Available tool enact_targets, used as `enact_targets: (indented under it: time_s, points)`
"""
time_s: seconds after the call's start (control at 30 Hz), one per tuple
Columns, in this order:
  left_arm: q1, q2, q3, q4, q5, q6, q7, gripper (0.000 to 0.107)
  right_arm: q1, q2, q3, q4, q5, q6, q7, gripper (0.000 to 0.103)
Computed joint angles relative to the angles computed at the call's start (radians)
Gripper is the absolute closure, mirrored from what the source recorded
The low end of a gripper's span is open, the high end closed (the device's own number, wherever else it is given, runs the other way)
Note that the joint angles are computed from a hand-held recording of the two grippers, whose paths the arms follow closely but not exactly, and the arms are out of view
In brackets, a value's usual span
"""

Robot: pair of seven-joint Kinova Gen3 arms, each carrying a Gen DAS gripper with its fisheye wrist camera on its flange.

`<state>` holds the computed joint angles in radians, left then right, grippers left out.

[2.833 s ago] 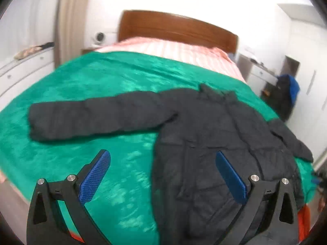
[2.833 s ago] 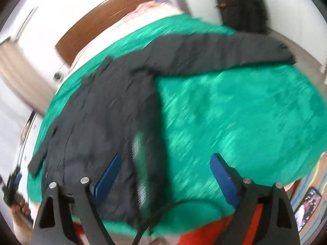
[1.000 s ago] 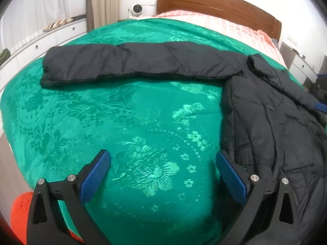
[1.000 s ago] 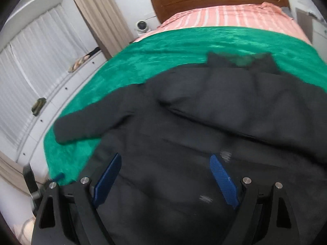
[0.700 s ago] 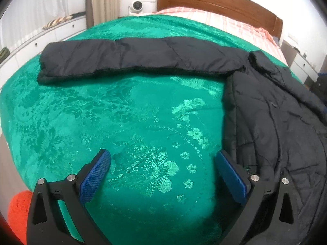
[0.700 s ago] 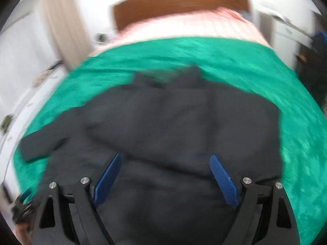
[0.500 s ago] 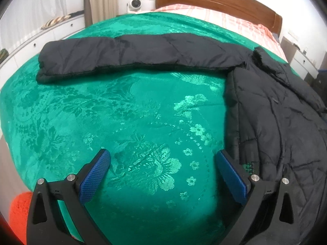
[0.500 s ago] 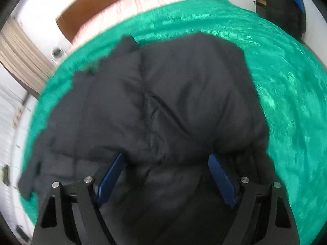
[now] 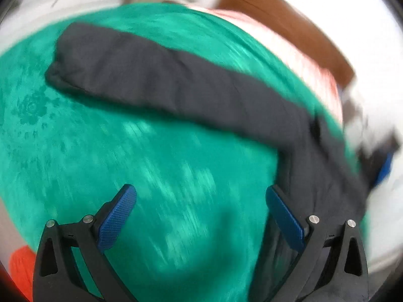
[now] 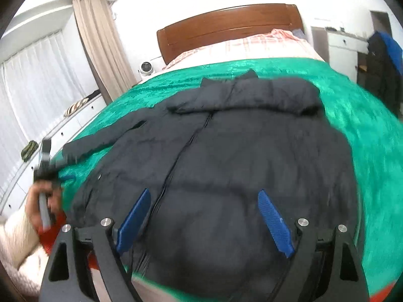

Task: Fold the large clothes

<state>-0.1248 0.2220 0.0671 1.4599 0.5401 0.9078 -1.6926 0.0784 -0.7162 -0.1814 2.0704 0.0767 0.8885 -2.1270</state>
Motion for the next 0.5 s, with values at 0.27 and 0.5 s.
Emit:
enact_targets:
  time_s: [0.27, 0.5]
  points:
    - [-0.135, 0.236, -0.012, -0.223, 0.147, -0.018, 0.186, 0.009, -0.005, 0.017, -0.058, -0.012, 0.016, -0.034, 0.005, 0.017]
    - [-0.003, 0.260, -0.073, -0.481, -0.096, 0.045, 0.284, 0.102, 0.009, -0.022, -0.099, 0.021, 0.032, -0.050, -0.009, 0.017]
